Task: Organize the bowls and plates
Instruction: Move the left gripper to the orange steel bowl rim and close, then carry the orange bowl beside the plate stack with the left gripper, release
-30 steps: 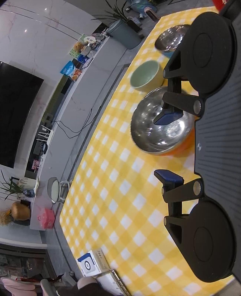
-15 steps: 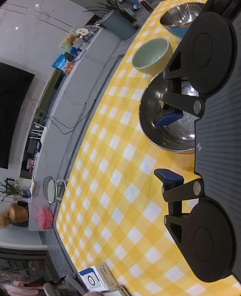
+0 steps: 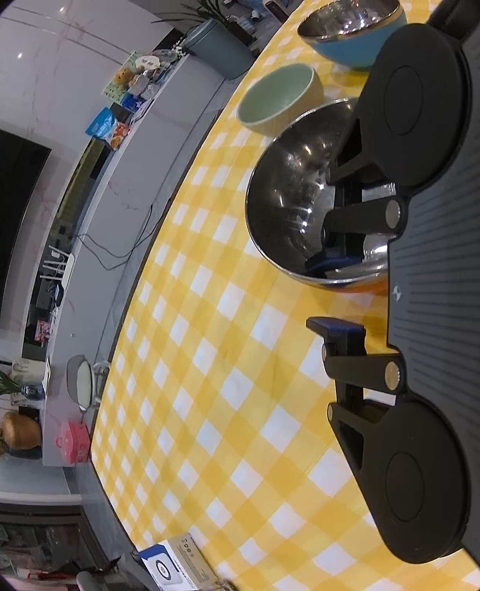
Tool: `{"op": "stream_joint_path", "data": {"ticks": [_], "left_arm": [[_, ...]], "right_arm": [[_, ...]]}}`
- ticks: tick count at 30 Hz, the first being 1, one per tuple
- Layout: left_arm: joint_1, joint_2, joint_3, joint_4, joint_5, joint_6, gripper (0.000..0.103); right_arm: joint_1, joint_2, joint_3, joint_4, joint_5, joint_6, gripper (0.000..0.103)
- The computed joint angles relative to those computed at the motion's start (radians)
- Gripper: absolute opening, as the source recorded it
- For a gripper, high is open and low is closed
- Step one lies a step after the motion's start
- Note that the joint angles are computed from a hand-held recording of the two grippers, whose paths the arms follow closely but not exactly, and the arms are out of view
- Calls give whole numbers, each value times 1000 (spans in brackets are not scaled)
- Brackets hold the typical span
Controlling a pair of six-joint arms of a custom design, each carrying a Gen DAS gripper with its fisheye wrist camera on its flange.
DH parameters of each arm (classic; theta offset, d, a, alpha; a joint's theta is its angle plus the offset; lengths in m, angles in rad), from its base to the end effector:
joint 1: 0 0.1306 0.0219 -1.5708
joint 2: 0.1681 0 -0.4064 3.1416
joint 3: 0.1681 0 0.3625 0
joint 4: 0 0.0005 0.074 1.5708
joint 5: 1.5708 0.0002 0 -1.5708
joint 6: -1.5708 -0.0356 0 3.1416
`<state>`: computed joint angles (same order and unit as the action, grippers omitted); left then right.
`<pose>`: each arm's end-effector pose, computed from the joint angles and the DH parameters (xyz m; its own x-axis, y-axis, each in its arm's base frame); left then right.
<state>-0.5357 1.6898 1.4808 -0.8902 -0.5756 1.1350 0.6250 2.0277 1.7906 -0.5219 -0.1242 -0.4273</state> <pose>0.4728 -0.2587 0.3525 -0.5188 -0.5764 -0.6314 -0.6034 0.7700 -0.2071 0.5583 0.4076 0.2996 -0.7787 -0.0548 -0.6250 -0.3634 0.8514 0.3782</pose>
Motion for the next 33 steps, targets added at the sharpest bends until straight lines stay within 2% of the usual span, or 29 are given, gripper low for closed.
{"op": "stream_joint_path", "data": {"ticks": [2,3,5,9,16,21,25,29,33], "left_arm": [[-2,6,16,-6,11,-16,16],[-2,11,23,-6,14,-29,13],[-7,26,48,-37,5,-38,13],[-20,21,51,-39,-3,-36,11],[-48,1,79,-77,-8,-23,10],[-88,-16,101,-129,-16,18,9],[-123,-17,133,-174,-3,37,9],[-166,13,196,-244,13,49,9],[-199,32,235,-262,50,72,10]], "right_arm": [[4,-6,0,-6,0,8,15],[5,-8,-1,-7,0,10,13],[6,-11,2,-21,7,6,13],[-3,-14,5,-48,-6,-15,12],[-16,-66,-39,-44,-31,-14,11],[-27,-139,-116,-27,-49,18,11],[-55,-197,-174,-43,-94,49,11],[-101,-242,-213,-95,-161,48,11],[-144,-288,-250,-139,-189,75,11]]}}
